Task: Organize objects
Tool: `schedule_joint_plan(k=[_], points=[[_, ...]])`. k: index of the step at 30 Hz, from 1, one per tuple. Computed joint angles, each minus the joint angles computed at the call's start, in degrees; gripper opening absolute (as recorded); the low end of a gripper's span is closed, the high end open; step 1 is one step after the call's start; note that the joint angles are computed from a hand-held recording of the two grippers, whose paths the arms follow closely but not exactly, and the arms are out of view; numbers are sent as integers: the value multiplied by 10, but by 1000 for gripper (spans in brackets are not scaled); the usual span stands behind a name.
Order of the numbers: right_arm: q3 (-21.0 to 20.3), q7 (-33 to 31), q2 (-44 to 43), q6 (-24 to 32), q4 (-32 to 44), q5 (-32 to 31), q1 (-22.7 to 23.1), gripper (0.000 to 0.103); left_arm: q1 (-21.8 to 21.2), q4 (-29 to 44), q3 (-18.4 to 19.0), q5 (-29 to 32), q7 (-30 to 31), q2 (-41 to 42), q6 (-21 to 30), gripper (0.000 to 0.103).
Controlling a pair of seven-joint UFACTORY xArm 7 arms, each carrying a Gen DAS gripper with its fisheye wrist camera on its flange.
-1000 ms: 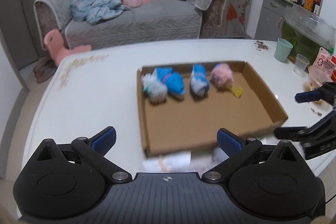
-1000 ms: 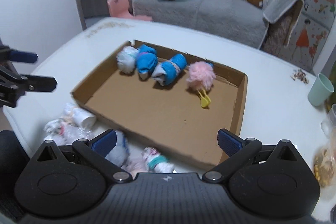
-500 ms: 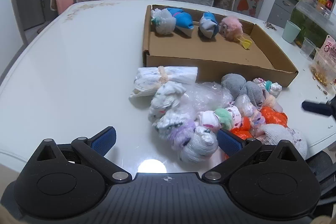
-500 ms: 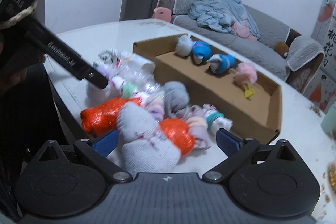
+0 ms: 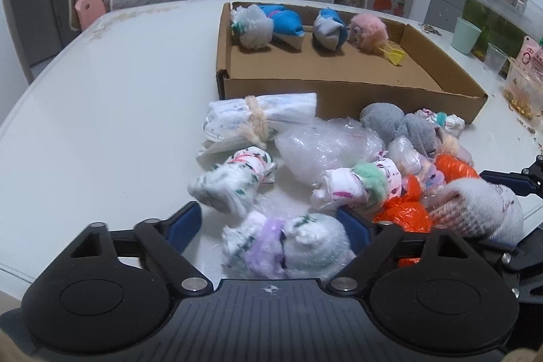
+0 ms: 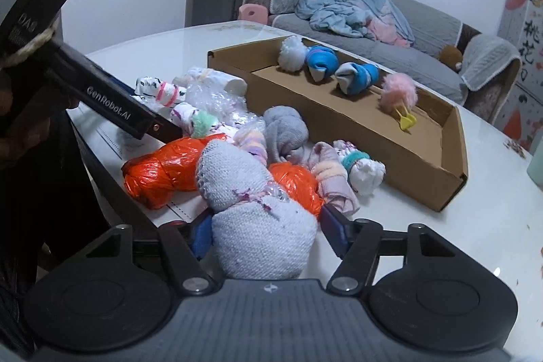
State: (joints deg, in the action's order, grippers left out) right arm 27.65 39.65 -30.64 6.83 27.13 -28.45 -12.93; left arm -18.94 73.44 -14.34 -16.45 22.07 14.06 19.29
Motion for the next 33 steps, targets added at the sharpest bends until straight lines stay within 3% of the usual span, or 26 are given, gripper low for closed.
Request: schedule_joint_plan(k=[4,12,19,30,33], points=[[-3,9,-20,-19,-22,9,-3,54,5,-21,-9,-17,23,-12,-22,70],[-13,-8,-37,-43,-46,48,-5,52,8,-49,-11,-42,42,-33,-37,69],[-33,-28,-58,-57,-63,91,9,50,25,-54,-28,-142,139,-52,-11,68],[-34,-56,-63,-60,-76,125,10,46,5,-66,-6,-184,182,-67,12,68],[-55,-64,-84,-66,-83,137,28,46,5,-72,-6,-209,209,-81,17,68]])
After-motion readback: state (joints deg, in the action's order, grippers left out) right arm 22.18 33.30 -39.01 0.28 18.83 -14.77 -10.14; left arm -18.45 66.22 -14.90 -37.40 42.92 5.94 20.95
